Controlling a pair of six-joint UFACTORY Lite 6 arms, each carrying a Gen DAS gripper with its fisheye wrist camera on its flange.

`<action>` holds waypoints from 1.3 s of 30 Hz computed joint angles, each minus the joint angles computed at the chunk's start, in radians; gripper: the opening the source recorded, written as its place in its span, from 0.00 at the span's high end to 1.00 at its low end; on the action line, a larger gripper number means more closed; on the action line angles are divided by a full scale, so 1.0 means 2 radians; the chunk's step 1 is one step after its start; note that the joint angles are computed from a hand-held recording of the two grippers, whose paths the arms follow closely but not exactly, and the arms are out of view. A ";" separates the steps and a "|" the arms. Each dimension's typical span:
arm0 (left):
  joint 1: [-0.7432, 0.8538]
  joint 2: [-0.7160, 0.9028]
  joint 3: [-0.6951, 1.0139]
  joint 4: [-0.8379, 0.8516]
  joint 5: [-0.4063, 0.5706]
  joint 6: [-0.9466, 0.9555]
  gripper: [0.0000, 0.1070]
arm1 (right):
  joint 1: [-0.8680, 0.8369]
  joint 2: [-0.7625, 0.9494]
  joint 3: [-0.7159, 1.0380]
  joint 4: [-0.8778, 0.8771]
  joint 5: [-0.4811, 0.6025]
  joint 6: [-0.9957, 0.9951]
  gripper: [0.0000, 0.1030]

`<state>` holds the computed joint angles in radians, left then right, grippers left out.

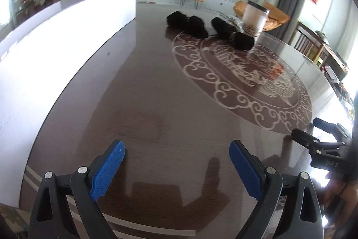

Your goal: Organize objects

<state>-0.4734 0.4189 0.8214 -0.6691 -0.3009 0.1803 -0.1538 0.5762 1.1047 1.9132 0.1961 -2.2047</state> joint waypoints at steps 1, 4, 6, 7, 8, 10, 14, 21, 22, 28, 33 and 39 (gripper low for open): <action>0.001 -0.003 -0.004 0.004 -0.002 -0.007 0.11 | 0.000 0.001 0.002 -0.001 -0.001 0.001 0.00; 0.004 -0.007 -0.012 0.008 -0.005 -0.014 0.11 | -0.001 -0.002 -0.009 0.033 0.002 -0.035 0.00; -0.003 -0.011 -0.013 -0.035 -0.006 0.029 0.11 | -0.001 -0.002 -0.010 0.039 0.002 -0.041 0.00; -0.007 -0.009 -0.011 -0.062 -0.007 0.056 0.11 | -0.001 -0.003 -0.011 0.039 0.002 -0.041 0.00; -0.013 -0.006 -0.007 -0.097 -0.009 0.093 0.11 | -0.001 -0.003 -0.011 0.040 0.002 -0.042 0.00; -0.022 0.003 0.005 -0.157 -0.012 0.155 0.11 | -0.001 -0.002 -0.010 0.040 0.002 -0.042 0.00; -0.030 0.009 0.014 -0.209 -0.018 0.210 0.11 | -0.001 -0.001 -0.009 0.038 0.003 -0.041 0.00; -0.036 0.019 0.024 -0.248 -0.020 0.250 0.05 | -0.001 -0.001 -0.009 0.039 0.003 -0.042 0.00; -0.036 0.019 0.024 -0.250 -0.021 0.253 0.04 | -0.001 -0.001 -0.009 0.038 0.003 -0.042 0.00; -0.034 0.017 0.023 -0.250 -0.020 0.253 0.04 | -0.002 -0.001 -0.009 0.038 0.004 -0.041 0.00; -0.035 0.019 0.024 -0.251 -0.020 0.253 0.04 | -0.001 -0.001 -0.010 0.039 0.004 -0.043 0.00; -0.035 0.019 0.025 -0.250 -0.020 0.253 0.04 | -0.001 0.000 -0.008 0.034 0.004 -0.038 0.00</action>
<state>-0.5433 0.4575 0.8707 -1.1698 -0.3405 0.6857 -0.1566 0.5761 1.0884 1.9814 0.2033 -2.2813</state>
